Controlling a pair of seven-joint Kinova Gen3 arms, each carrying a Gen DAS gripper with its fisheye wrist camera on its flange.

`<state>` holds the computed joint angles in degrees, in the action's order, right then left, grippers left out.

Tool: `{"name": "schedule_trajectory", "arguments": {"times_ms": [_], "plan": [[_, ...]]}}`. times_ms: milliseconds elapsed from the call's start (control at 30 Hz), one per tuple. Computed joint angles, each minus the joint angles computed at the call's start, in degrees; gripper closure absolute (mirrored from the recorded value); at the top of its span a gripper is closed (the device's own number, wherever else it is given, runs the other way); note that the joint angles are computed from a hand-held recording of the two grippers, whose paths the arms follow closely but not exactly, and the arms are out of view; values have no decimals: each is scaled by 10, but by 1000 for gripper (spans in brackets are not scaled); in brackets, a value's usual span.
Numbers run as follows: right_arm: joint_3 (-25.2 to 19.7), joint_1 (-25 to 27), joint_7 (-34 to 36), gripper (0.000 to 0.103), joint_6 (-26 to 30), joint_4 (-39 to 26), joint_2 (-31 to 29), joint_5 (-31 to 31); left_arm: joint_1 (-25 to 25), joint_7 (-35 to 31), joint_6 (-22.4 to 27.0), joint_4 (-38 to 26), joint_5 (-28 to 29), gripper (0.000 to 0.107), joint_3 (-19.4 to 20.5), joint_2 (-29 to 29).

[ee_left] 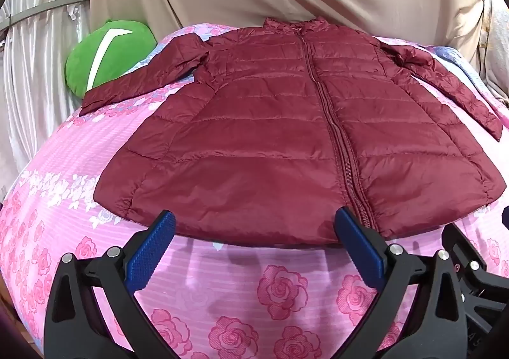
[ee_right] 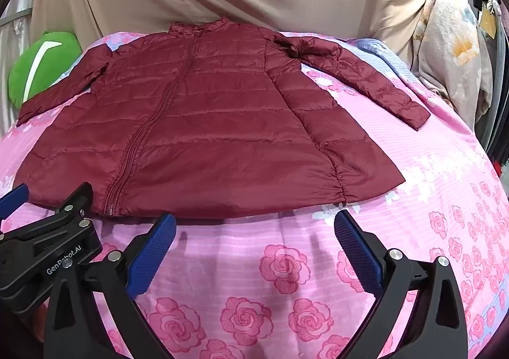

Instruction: Fold large clothes

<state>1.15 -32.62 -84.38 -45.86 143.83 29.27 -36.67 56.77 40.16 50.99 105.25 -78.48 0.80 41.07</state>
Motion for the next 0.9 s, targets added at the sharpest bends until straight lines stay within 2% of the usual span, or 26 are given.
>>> {"name": "schedule_trajectory", "arguments": {"times_ms": [900], "plan": [[1, 2, 2, 5, 7, -2, -1, 1, 2, -4, 25, 3, -2, 11, 8, 0]]}}
